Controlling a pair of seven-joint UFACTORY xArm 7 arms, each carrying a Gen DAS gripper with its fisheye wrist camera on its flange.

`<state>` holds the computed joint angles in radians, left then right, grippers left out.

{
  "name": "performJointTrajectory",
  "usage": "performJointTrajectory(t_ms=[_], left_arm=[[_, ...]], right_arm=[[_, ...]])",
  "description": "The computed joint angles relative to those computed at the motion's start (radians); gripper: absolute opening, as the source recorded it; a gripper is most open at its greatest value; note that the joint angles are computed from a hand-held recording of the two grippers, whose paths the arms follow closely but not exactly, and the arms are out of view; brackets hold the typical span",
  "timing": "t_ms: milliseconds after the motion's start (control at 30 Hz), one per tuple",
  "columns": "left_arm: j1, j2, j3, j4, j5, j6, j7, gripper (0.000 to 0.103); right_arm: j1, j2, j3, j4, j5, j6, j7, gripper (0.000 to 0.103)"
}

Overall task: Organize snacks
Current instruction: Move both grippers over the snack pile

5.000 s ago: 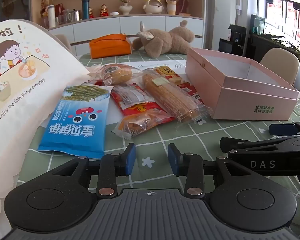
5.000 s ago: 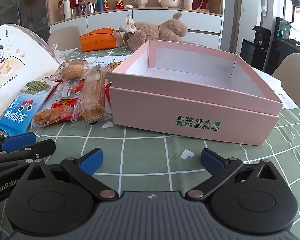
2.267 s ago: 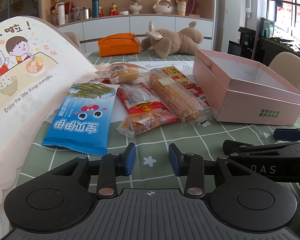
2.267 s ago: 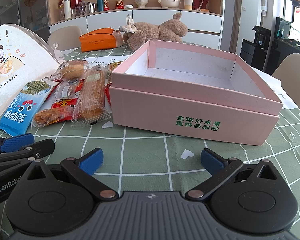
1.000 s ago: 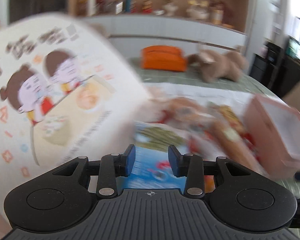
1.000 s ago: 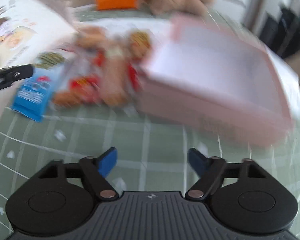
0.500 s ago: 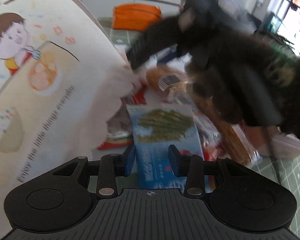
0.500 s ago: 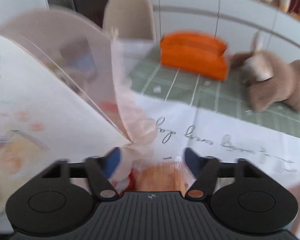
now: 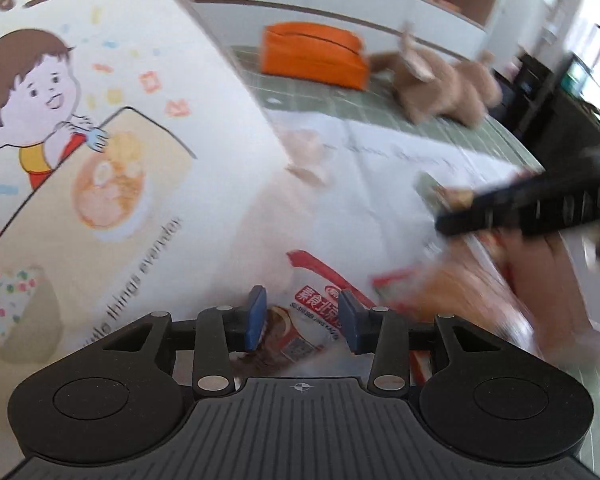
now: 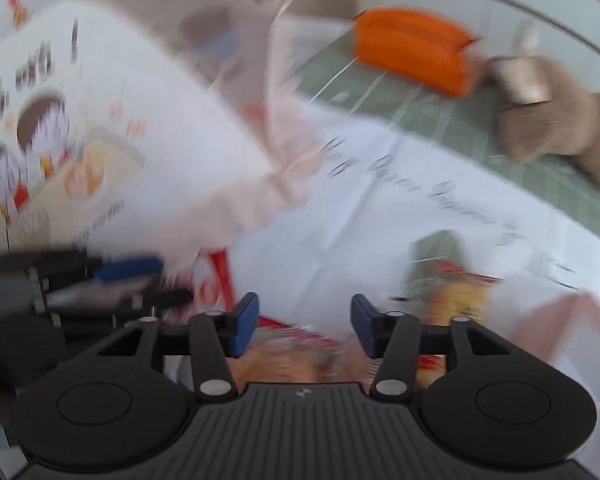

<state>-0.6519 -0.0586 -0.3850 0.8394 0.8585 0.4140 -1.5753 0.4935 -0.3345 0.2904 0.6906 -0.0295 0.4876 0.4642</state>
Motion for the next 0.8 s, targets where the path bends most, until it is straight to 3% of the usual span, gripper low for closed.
performJointTrajectory(t_ms=[133,200,267,367,500,600,733,800], left_arm=[[-0.025,-0.031,0.024,-0.073,-0.276,-0.163,0.259,0.043],[-0.041,-0.040,0.020,-0.086,-0.400,-0.177,0.370,0.042],[-0.022,-0.082,-0.010,-0.111,-0.411,-0.170,0.347,0.042],[0.040,-0.168,-0.085,-0.132,-0.345,-0.083,0.218,0.042],[0.012,-0.202,-0.086,-0.127,-0.454,0.011,0.258,0.042],[-0.001,-0.186,-0.090,-0.135,-0.505,0.004,0.286,0.042],[-0.017,-0.127,-0.101,-0.112,-0.491,-0.045,0.319,0.044],[-0.049,-0.120,-0.073,-0.125,-0.549,-0.123,0.380,0.044]], right_arm=[[0.019,-0.121,-0.005,-0.073,0.039,0.012,0.026,0.060],[0.021,-0.136,0.017,-0.099,0.035,0.013,0.047,0.060],[0.031,-0.150,0.047,-0.122,0.025,0.026,0.081,0.059],[0.100,-0.192,0.054,-0.166,0.077,0.032,0.115,0.057],[0.170,-0.303,0.081,-0.232,0.114,0.068,0.178,0.057],[0.206,-0.356,0.106,-0.266,0.136,0.105,0.256,0.057],[0.207,-0.364,0.169,-0.293,0.111,0.147,0.389,0.056],[0.195,-0.387,0.195,-0.286,0.090,0.196,0.475,0.056]])
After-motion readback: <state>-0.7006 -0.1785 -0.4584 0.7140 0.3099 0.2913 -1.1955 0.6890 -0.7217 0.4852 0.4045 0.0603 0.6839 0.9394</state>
